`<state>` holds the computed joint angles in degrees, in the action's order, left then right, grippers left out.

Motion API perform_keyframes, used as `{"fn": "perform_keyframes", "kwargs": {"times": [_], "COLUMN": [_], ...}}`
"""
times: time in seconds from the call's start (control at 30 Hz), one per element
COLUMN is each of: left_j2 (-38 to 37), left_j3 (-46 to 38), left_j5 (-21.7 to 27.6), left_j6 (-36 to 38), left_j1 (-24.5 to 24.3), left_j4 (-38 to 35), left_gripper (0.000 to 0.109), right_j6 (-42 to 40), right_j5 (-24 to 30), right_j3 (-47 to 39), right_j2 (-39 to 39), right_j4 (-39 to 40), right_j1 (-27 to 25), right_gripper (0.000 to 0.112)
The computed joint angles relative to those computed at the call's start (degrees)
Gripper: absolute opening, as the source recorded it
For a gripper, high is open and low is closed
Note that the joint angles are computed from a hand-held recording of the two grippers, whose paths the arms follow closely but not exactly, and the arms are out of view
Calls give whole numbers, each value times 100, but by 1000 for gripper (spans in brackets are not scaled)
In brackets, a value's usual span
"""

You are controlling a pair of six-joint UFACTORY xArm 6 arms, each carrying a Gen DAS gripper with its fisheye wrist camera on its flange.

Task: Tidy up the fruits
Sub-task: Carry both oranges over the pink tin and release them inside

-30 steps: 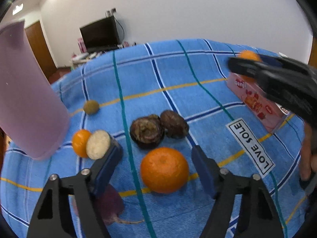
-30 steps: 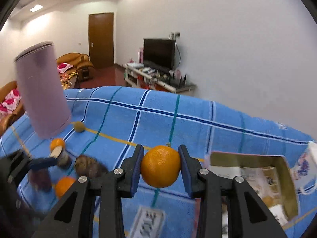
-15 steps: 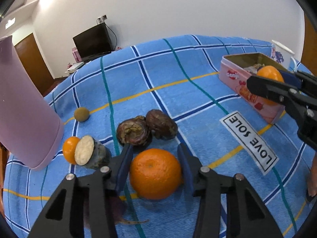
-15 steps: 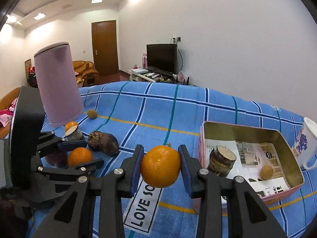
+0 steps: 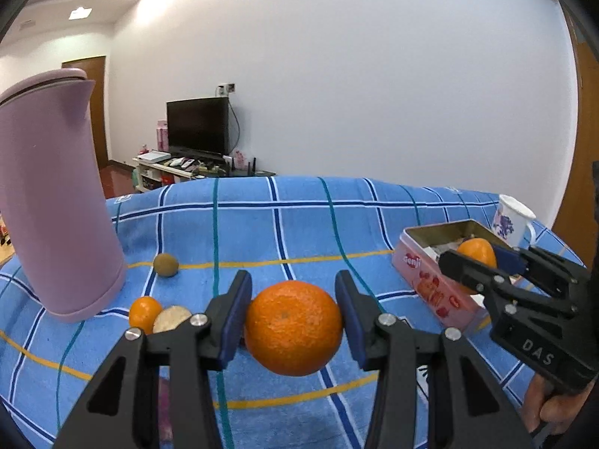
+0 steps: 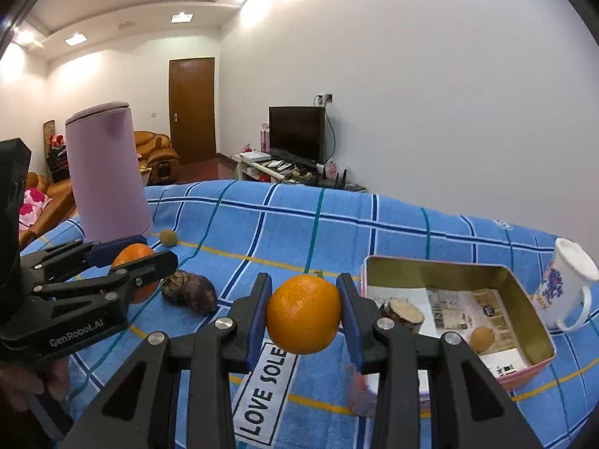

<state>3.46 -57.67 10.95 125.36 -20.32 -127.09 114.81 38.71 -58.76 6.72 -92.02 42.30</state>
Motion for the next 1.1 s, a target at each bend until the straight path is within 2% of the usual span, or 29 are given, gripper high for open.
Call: {"fn": "perform_keyframes", "kwargs": {"times": [0.23, 0.6, 1.1], "left_j2": [-157, -186, 20], "left_j3": [136, 81, -381], "left_j5": [52, -278, -711], "left_j6": [532, 1107, 2055], "left_j1": [-82, -363, -922], "left_j4": [-776, -1478, -2368], "left_gripper": [48, 48, 48], "right_j6": [-37, -512, -382], "right_j5": [282, 1071, 1345], "right_j3": [84, 222, 1197], "right_j2": [-127, -269, -1151], "right_j4": [-23, 259, 490], "right_j1": [119, 303, 68], "right_gripper": [38, 38, 38]}}
